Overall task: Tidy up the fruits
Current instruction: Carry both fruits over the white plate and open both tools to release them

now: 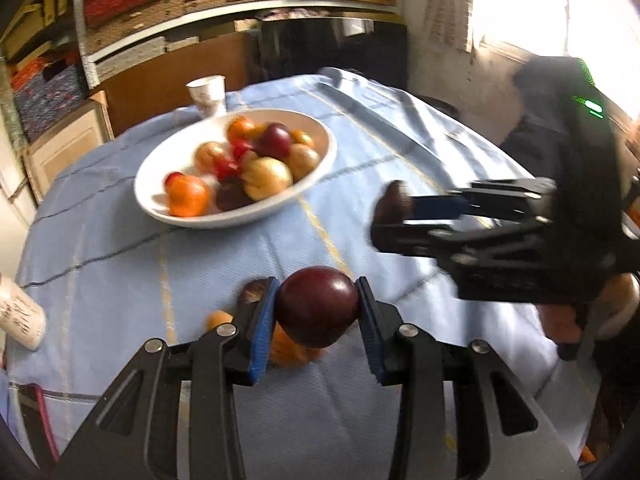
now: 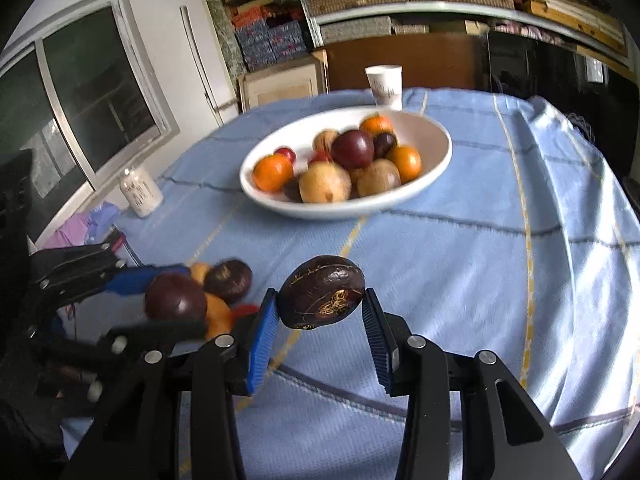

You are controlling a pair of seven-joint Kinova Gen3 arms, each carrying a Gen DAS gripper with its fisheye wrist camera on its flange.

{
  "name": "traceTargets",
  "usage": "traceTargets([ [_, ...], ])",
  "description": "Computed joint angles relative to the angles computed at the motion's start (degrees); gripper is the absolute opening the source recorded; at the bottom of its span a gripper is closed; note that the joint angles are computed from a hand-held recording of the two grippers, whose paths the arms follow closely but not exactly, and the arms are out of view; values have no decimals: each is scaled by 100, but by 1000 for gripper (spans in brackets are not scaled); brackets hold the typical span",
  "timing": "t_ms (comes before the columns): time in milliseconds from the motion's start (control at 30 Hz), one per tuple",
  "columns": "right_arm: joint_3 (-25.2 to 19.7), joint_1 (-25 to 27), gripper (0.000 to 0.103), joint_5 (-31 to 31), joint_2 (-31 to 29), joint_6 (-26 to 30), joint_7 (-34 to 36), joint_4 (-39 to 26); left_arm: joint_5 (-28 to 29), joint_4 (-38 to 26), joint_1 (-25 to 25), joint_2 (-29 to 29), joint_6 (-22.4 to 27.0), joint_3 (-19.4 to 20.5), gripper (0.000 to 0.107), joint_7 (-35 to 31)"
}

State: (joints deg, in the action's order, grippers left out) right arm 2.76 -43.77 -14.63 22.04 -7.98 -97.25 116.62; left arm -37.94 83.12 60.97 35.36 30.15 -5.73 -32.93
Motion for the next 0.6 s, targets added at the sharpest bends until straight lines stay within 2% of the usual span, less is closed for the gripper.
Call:
traceTargets([
  [133, 155, -77, 43, -34, -73, 4, 128, -161, 119, -306, -268, 37, 254, 34, 38, -101],
  [200, 530, -338, 43, -163, -73, 16, 264, -321, 240, -487, -468, 60, 326, 63, 38, -132],
  [267, 703, -412, 43, -286, -46, -96, 339, -443, 329, -623, -658, 83, 223, 17, 38, -59],
  [433, 581, -20, 43, -570, 339, -341, 352, -1027, 644, -1264, -1126, 419, 256, -3, 38, -156],
  [600, 65, 713, 43, -413, 993, 81, -17, -1898, 1134, -2136, -1561, 946, 660, 135, 38, -605],
])
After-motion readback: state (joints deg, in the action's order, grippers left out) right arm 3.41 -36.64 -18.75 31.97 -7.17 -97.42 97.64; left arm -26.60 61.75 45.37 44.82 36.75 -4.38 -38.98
